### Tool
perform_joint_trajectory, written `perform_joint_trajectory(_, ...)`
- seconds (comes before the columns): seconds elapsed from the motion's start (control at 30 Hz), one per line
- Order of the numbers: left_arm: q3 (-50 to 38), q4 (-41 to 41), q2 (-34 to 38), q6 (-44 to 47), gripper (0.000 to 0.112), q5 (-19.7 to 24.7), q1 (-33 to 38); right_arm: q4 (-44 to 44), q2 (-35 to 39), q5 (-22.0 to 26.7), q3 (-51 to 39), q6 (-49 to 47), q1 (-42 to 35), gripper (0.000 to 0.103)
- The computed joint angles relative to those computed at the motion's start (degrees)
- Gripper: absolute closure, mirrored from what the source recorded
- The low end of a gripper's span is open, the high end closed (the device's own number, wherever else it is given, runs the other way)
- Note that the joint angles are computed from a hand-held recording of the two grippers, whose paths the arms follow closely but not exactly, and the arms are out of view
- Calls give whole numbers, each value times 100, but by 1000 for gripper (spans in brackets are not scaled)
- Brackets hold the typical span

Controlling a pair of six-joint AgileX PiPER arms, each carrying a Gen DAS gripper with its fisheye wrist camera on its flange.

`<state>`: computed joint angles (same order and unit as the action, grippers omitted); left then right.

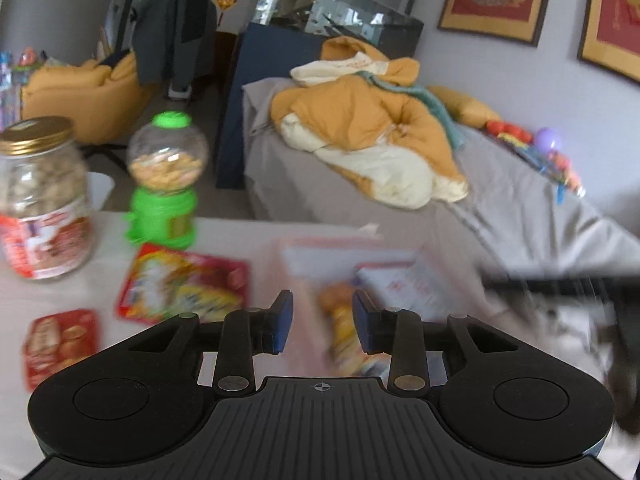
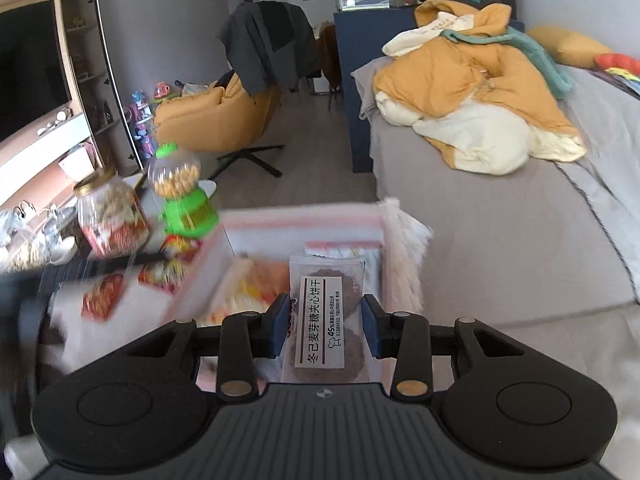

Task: Organize snacks
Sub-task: 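Carry both held bags into the pink box and open both grippers, then grasp the red spicy snack pouch with the right gripper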

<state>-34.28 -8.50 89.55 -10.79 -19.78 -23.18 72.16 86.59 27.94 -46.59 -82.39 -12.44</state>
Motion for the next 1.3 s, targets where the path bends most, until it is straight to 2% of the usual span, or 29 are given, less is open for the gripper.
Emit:
perform_joint_trajectory(0.07,448,158,-131,-67,75,-236,210,-495,477,-171,-595,803,367,65)
perform_joint_trajectory(0.17,1059,746,-304,-621,75,-544,810,-1420,1209,-194,-1377,1991,797,65)
perform_joint_trajectory(0.27,1544,1333,-337,-1106,76,-1011,1602,-1909,1614,-262,-1672,2433,1066,60)
perform_joint_trajectory(0.33,1755,1449,-214,-1203,76,-1388,2035,-2120,1688,-412,-1674,2717,1206,55)
perform_joint_trajectory(0.4,1922,1566,-3,-1333,76,-1855,2494,-2328,1668,-674,-1606,2930,1408,45)
perform_joint_trajectory(0.5,2094,1941,404,-1803,76,-2577,3173,-3817,1463,-1356,-1408,4176,1968,44)
perform_joint_trajectory(0.57,2137,2202,634,-1960,76,-2873,3523,-4961,1253,-1504,-1310,5190,2372,44)
perform_joint_trajectory(0.67,2188,1871,675,-1622,76,-2962,3496,-6184,1054,-954,-1584,6590,2984,36)
perform_joint_trajectory(0.73,2260,1625,630,-1381,76,-3074,3389,-7238,1083,-682,-1826,7736,3557,35)
perform_joint_trajectory(0.8,2320,1379,587,-1165,76,-3136,3210,-7778,1324,-408,-2196,8355,4098,34)
perform_joint_trajectory(0.87,2349,1132,558,-928,76,-3111,2997,-8330,1685,-351,-2572,9075,4483,34)
perform_joint_trajectory(1.03,2298,1032,611,-698,76,-2904,2802,-8847,2888,-387,-3732,10105,4680,34)
perform_joint_trajectory(1.1,2227,1131,636,-736,76,-2739,2827,-9327,3478,-100,-4395,10757,4637,34)
perform_joint_trajectory(1.17,2171,1171,661,-765,76,-2616,2836,-9484,4071,275,-5153,11018,4535,34)
perform_joint_trajectory(1.23,2138,1147,679,-757,76,-2536,2819,-9244,4546,730,-5900,11009,4376,35)
perform_joint_trajectory(1.3,2114,1145,709,-760,76,-2479,2810,-8650,4745,832,-6365,10550,4219,33)
